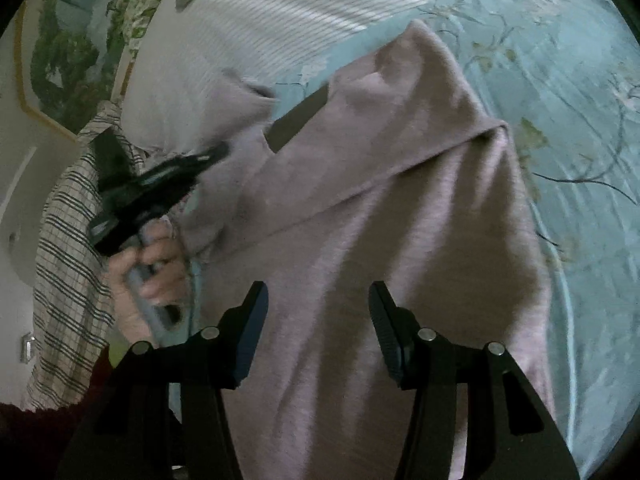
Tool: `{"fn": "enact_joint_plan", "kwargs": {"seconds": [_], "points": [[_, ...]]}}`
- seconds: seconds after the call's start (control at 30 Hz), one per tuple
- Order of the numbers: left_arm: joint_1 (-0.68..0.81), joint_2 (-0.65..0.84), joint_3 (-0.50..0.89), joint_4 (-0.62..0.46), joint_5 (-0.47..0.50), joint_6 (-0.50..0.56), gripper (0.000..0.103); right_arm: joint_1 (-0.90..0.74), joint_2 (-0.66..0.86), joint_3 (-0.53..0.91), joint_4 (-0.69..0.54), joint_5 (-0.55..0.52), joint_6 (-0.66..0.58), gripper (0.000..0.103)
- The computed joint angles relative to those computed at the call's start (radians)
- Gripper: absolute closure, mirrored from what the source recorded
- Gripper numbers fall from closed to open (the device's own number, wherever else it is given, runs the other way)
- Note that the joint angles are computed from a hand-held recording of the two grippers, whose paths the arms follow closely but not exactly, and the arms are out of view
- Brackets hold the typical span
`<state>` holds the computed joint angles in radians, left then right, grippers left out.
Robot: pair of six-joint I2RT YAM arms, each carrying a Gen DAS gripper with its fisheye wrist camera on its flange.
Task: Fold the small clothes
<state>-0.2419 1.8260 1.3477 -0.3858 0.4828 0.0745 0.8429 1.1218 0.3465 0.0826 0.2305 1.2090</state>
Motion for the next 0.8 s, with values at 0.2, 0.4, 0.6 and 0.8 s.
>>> {"fn": "enact_joint_plan", "kwargs": {"seconds": [0.2, 0.4, 0.6, 0.8], "points": [[-0.145, 0.157, 0.034, 0.047, -0.170, -0.030, 0.088, -0.046, -0.031, -0.053, 0.015, -0.034, 0.007, 0.049], [-0.106, 0.052, -0.107, 0.098, -0.179, -0.050, 0.039, -0.192, 0.021, -0.002, 0.041, -0.103, -0.124, 0.048], [0.015, -0.177, -0.346, 0.143, -0.173, -0.024, 0.033, -0.352, 0.201, 0.140, 0.103, -0.181, -0.313, 0.046], [0.248, -0.318, -0.539, 0.183, -0.194, 0.030, 0.033, -0.404, 0.402, 0.304, 0.094, -0.181, -0.491, 0.031]]}}
